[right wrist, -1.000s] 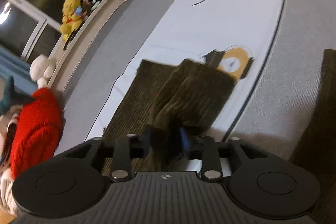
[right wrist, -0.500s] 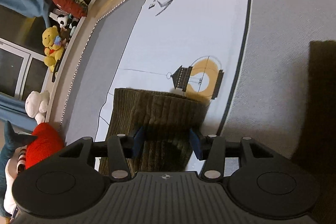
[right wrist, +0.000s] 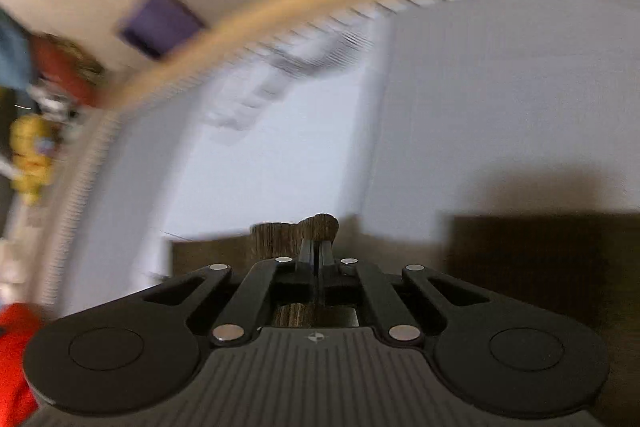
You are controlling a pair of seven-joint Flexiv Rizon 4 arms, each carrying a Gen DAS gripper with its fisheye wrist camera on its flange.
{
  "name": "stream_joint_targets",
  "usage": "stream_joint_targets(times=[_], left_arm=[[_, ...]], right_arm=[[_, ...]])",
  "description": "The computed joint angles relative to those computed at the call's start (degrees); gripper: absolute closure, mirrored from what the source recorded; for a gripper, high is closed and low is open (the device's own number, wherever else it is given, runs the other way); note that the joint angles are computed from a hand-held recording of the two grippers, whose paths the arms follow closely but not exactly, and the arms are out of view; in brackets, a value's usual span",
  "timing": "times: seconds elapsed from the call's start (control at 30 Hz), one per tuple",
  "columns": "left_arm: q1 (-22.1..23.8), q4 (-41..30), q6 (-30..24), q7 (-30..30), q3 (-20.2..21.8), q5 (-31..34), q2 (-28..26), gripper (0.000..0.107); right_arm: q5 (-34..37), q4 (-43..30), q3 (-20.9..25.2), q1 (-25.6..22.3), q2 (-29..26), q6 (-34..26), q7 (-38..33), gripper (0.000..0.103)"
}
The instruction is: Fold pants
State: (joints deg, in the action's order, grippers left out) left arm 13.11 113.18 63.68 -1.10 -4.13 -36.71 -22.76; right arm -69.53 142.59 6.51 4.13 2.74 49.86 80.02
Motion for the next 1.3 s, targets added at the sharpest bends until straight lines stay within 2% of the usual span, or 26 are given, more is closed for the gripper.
stream_joint_targets(times=[0.07, 0.13, 0.17, 0.2, 0.27, 0.3, 0.33, 0.4, 0.43, 0.5, 0.57, 0.63, 0.7, 0.8, 0.9, 1.03, 1.1, 1.17, 1.23, 1.3], left_arm=[[-0.1, -1.6, -3.1, -2.0, 1.1, 1.7, -0.2, 0.099], [0.6, -3.9, -9.2, -3.6, 1.9, 3.1, -0.2, 0.093], [1.5, -3.9, -11.2, -2.7, 1.5, 1.8, 0.4, 0.092], [2.7, -3.3, -12.3, -0.5, 0.7, -1.3, 1.2, 0.089], [3.9, -2.7, -13.3, 1.8, 0.1, -7.6, 1.9, 0.089], [4.0, -3.1, -13.7, 0.3, 0.6, -9.6, 1.4, 0.089], [3.4, -3.8, -13.5, -2.4, 1.7, -9.1, 0.5, 0.095], [1.6, -5.7, -12.3, -9.0, 5.2, -1.4, -2.2, 0.104], [2.5, -5.4, -13.2, -8.4, 4.7, -1.1, -2.1, 0.104], [3.2, -3.4, -11.4, -6.2, 3.7, -2.5, -0.3, 0.104], [5.0, -1.5, -11.9, -2.6, 2.3, -7.3, 2.0, 0.102], [6.5, -0.9, -13.6, 0.8, 2.4, -12.1, 3.4, 0.095], [7.5, -1.4, -14.2, 2.7, 3.6, -15.1, 3.9, 0.094], [9.5, -5.7, -13.7, 2.0, 5.0, -18.1, 1.3, 0.079], [11.3, -12.4, -9.4, -3.8, 5.7, -18.5, -4.1, 0.062], [13.6, -21.5, -9.3, -17.2, 7.2, -11.7, -11.3, 0.033], [14.7, -24.0, -10.5, -21.5, 7.1, -9.3, -13.7, 0.032], [16.4, -25.2, -13.5, -24.5, 6.0, -8.0, -15.0, 0.032], [17.1, -25.4, -15.7, -27.4, 5.7, -5.4, -15.6, 0.031], [17.6, -23.4, -12.0, -24.0, 4.1, -4.7, -14.8, 0.035]], right_arm=[[6.1, 1.2, 0.3, 0.4, -0.9, 1.8, -2.6, 0.103], [10.7, 0.3, 1.5, 2.1, -0.9, -3.7, -7.4, 0.103], [14.3, -0.8, 2.2, 3.2, -0.8, -7.3, -11.5, 0.102], [15.3, -1.3, 2.6, 3.8, -0.3, -9.8, -12.7, 0.099], [12.1, -0.9, 2.8, 4.2, 1.2, -11.5, -11.2, 0.099], [10.1, -0.6, 2.7, 4.0, 1.7, -11.3, -11.3, 0.099], [7.1, -0.6, 2.4, 3.8, 1.8, -10.5, -11.1, 0.099], [1.7, -0.6, 1.9, 3.1, 2.4, -8.3, -10.4, 0.093], [0.3, -0.9, 1.9, 3.0, 2.8, -7.8, -10.7, 0.091], [-2.5, -1.6, 2.1, 3.0, 3.3, -6.8, -10.8, 0.084], [-4.4, -3.2, 2.4, 3.4, 3.7, -6.1, -12.3, 0.074], [-6.1, -4.7, 3.4, 4.1, 4.9, -6.4, -13.6, 0.068], [-8.0, -6.6, 4.6, 5.4, 5.3, -7.4, -16.3, 0.063], [-7.4, -9.5, 6.2, 8.1, 5.8, -6.7, -24.2, 0.061], [-7.9, -10.9, 7.5, 10.2, 7.2, -3.0, -30.4, 0.057], [-6.6, -11.6, 11.1, 13.3, 9.4, -5.0, -38.6, 0.053], [-4.2, -11.5, 13.4, 15.4, 9.7, -8.7, -41.2, 0.053], [-2.8, -11.3, 15.2, 17.3, 9.3, -12.2, -40.5, 0.053], [1.9, -11.2, 15.8, 19.3, 8.3, -14.3, -39.2, 0.053], [2.7, -10.9, 15.8, 20.2, 8.6, -16.0, -35.0, 0.053]])
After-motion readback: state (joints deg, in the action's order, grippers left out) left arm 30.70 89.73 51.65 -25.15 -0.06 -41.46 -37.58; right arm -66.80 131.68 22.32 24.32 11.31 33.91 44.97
